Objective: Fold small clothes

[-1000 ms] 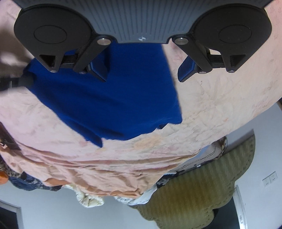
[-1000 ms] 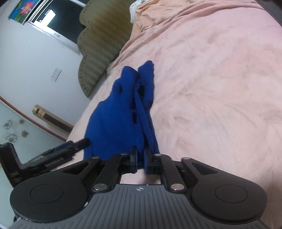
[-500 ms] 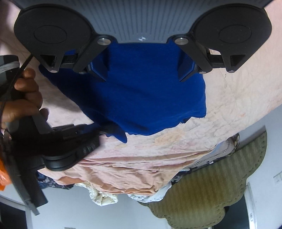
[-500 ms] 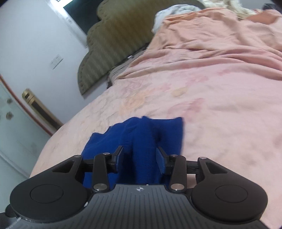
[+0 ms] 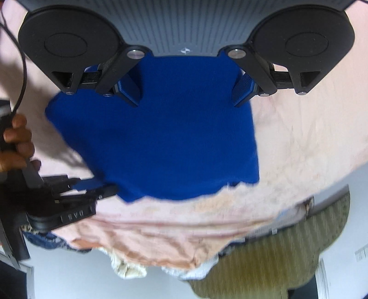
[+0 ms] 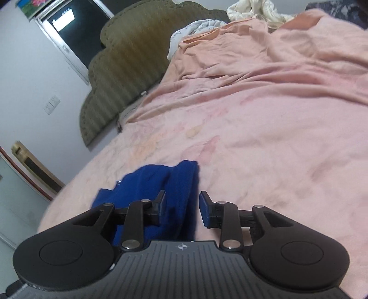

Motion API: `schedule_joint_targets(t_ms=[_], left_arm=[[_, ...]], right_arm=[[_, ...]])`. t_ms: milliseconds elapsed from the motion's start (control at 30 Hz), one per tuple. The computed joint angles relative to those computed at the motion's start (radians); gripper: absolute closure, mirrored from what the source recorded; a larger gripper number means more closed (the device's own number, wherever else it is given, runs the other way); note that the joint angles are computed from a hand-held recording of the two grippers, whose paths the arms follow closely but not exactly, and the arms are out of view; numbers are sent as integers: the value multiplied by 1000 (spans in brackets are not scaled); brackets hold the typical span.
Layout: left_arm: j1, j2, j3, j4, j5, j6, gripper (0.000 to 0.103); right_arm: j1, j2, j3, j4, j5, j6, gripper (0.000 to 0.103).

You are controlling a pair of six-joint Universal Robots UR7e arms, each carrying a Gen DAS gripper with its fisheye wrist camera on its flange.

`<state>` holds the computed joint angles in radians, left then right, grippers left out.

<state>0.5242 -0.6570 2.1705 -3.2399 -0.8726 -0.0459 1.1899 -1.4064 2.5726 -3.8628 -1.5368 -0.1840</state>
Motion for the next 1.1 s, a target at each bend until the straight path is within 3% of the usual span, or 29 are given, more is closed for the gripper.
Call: schedule_joint_targets(t_ms=[100,233,267,300,367,500,633,667,733,800,833,900,967,1000,1100], left_arm=[[-3,-20,24,6,-7,-34,16],[-10,-35,32,-4,4,-43,16],[-10,-37,30,6,8,-47,15],[-9,-39,29,19,10,-52,16],[-8,-42,37,19,7,-57,15],[-5,-41,40,19,-1,-93,16],[-6,-50,60,4,-9,-95,16],[-4,-55,67,8,-15,-103,16],[3,-72,82,19,-33,-131,16],[6,-88,100,7,-43,-157,15],[5,-94,109,-7,-35,-170,15],[2,-107,127,-34,-8,-192,15],[13,-129,134,-23,0,-216,15],[23,-142,135,-10,-9,-229,15],[48,-169,127,19,-43,-269,15]], right_arm=[[0,-11,-37,111,-4,-4,69],[-30,18,-78,104,71,45,69],[-29,27,-91,107,76,48,73],[-18,38,-103,105,51,53,95],[-1,59,-110,67,-10,68,96],[-40,69,-84,1,17,119,96],[-40,34,-28,-37,26,115,66],[-32,19,0,-69,15,99,65],[-22,-36,56,-54,19,28,65],[-14,-98,108,24,37,-60,56],[-7,-115,129,63,29,-101,47],[15,-93,154,58,-28,-142,47],[21,-34,179,-27,-84,-168,49],[4,-21,198,-77,-65,-167,48],[-4,-59,224,-66,-32,-131,42]])
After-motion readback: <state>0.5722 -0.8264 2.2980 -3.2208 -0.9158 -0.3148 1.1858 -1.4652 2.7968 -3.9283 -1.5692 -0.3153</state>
